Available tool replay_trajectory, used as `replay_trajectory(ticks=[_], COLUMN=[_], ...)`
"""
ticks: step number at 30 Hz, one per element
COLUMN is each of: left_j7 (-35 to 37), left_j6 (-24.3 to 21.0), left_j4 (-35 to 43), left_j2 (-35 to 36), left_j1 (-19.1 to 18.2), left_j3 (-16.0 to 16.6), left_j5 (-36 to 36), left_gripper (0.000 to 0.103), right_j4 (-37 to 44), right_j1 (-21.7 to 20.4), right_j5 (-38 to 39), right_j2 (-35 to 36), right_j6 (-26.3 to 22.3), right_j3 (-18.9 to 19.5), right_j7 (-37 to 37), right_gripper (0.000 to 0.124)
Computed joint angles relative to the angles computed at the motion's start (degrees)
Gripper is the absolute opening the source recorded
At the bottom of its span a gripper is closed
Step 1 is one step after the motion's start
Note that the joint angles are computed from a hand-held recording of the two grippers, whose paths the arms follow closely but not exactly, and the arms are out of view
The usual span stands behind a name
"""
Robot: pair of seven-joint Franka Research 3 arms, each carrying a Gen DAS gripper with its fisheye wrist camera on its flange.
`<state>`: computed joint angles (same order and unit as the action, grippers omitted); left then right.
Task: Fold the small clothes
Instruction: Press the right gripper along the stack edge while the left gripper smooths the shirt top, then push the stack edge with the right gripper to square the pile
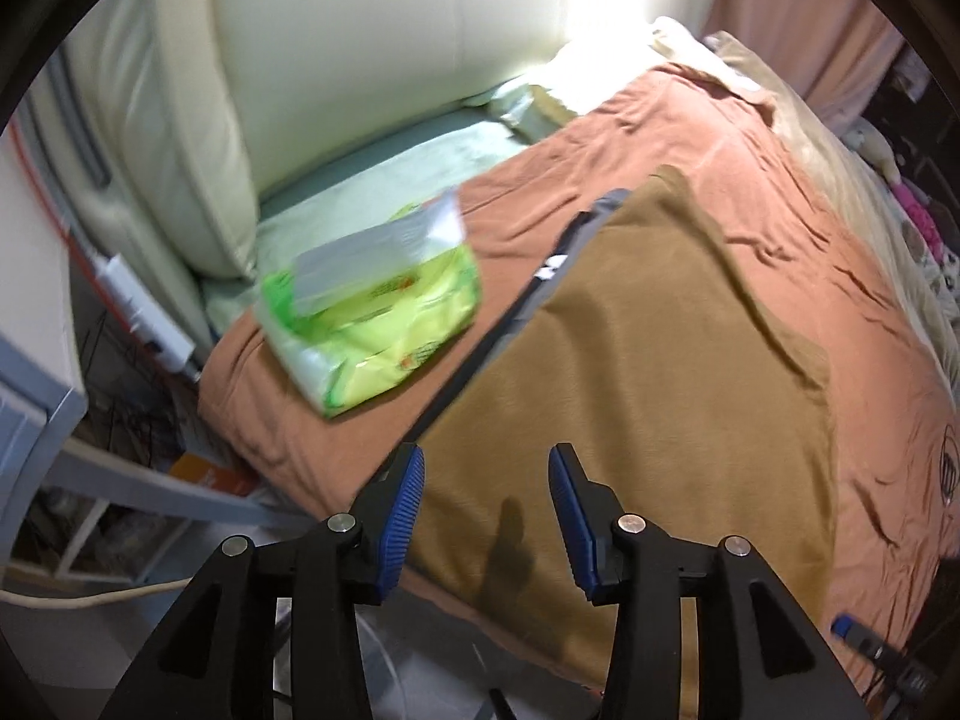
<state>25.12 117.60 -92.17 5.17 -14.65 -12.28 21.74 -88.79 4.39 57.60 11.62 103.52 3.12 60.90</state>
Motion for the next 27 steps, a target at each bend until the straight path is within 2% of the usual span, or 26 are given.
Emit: replay_trajectory(ticks=[5, 15, 20, 22, 25, 27], left_j7=[1.9, -3.9, -6.3, -7.3, -9.4, -9.6], left_j6=[1.4, 4.6, 3.3, 3.0, 2.5, 1.8], left_j4=[3.7, 1.5, -0.4, -1.1, -1.9, -1.7], left_j2=[3.4, 4.0, 4.8, 4.8, 4.5, 4.4], left_j1=[-1.5, -5.6, -7.3, -7.9, -8.7, -9.0], left_j3=[-0.7, -1.5, -1.9, -1.9, -2.1, -2.2], left_j5=[0.1, 3.7, 5.3, 6.3, 8.0, 8.2], left_gripper=[0.045, 0.045, 0.045, 0.046, 0.048, 0.048], right_j4=[6.0, 22.2, 22.9, 22.2, 21.3, 20.9], right_j1=[-0.3, 1.7, 4.3, 4.3, 4.1, 4.1], right_j5=[1.7, -3.4, -11.4, -12.6, -13.8, -14.5], right_j2=[3.8, 15.6, 16.8, 16.5, 16.4, 15.9], right_j6=[-0.5, -2.3, 3.3, 4.7, 6.0, 6.6], right_j3=[1.2, 5.3, 5.0, 5.0, 5.0, 5.0], right_j7=[-1.1, -5.0, -5.9, -5.6, -4.9, -4.5], right_gripper=[0.024, 0.024, 0.021, 0.02, 0.011, 0.01])
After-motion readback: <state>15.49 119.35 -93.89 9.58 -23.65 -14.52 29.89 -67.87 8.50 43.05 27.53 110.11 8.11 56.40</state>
